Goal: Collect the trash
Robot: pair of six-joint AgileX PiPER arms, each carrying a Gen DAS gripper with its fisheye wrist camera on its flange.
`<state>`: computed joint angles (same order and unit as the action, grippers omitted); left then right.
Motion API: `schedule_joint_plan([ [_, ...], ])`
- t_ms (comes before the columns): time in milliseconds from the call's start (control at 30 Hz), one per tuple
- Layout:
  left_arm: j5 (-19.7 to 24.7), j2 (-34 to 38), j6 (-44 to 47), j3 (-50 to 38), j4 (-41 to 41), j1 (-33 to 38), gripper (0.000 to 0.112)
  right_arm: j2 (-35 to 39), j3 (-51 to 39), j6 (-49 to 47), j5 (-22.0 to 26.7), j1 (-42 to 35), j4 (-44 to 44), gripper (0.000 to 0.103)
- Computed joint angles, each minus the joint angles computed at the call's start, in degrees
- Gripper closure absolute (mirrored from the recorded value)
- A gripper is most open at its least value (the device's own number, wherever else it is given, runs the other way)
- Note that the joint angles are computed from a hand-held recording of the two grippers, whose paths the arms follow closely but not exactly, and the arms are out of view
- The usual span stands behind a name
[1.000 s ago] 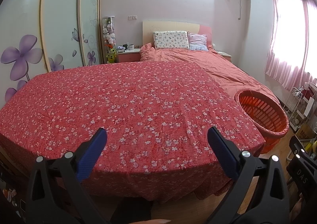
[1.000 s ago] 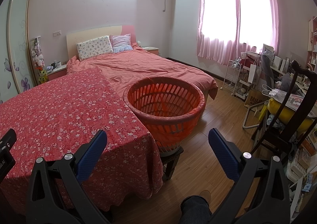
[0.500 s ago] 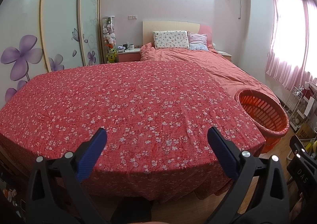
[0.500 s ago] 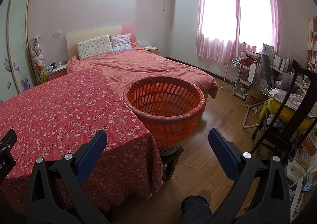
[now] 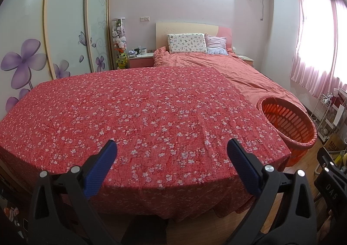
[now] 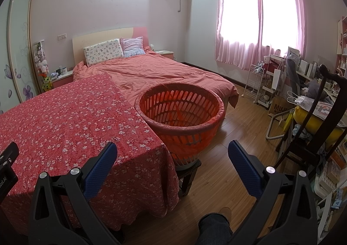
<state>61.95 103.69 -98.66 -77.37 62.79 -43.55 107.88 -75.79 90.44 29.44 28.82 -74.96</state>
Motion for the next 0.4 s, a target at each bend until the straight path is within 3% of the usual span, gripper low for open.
schedule_joint_plan([
  [400, -0.5, -0.5, 0.4, 0.8, -0.4, 0.7, 0.013, 0.3, 0.0, 0.7, 0.4, 0.7, -0.3, 0.002],
])
